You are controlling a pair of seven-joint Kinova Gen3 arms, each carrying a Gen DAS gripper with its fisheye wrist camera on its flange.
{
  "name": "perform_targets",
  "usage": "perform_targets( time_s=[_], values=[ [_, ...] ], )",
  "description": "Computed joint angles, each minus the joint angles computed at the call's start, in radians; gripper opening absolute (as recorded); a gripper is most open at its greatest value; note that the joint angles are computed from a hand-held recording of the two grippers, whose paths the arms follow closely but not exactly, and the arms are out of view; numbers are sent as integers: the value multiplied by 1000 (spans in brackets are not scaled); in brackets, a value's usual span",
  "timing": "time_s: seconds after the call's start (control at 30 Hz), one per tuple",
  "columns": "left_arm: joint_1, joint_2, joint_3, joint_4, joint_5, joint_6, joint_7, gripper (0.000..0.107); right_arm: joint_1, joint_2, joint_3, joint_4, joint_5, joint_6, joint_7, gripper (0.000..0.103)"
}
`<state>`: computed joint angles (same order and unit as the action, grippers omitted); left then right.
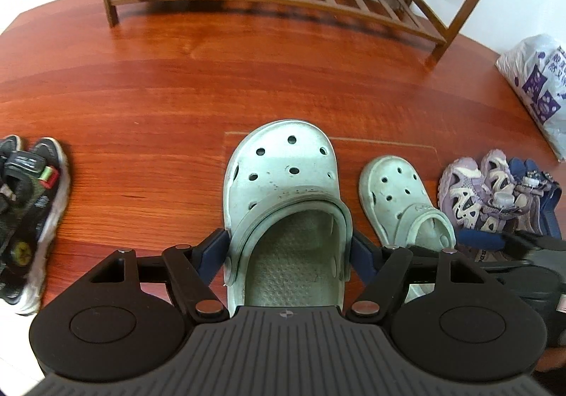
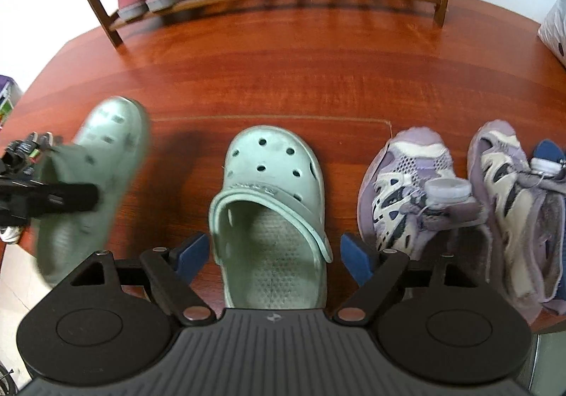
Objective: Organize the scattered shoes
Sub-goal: 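Grasp one green clog with the left tool while the right tool grasps the other, then lift both green clogs with both tools and carry them to the bottom rack shelf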
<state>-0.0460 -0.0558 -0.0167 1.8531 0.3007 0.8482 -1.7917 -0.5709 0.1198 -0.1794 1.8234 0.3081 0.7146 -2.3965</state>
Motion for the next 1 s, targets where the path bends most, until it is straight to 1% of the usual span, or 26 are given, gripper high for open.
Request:
perform_targets(
  time_s=[0.13,0.23,0.4,0.5,0.63,0.7,0.83,1.0],
  values=[
    [-25,-14,-29,-8,17,30,-38,74,-18,17,7,9,39,-32,-56,89],
    [-43,-23,-46,-9,30,43,-72,74,-30,28,12,-1,53,-29,-92,89],
    [-77,-22,-76,-12,68,67,-149,74,-74,62,17,-41,102,19,-161,90],
    [-104,-18,-98,-16,102,88,-215,74,-118,87,27,-62,164,60,-225,91],
    [-136,-10,-112,-22,136,105,-287,74,-143,109,39,-72,204,78,-289,90],
    [-153,-5,-120,-26,154,115,-325,74,-151,112,40,-71,223,80,-298,90],
    [-181,11,-124,-34,185,126,-378,74,-179,130,45,-80,279,111,-327,81],
    [-205,36,-115,-59,201,132,-392,74,-174,127,48,-79,287,99,-348,77]
  ],
)
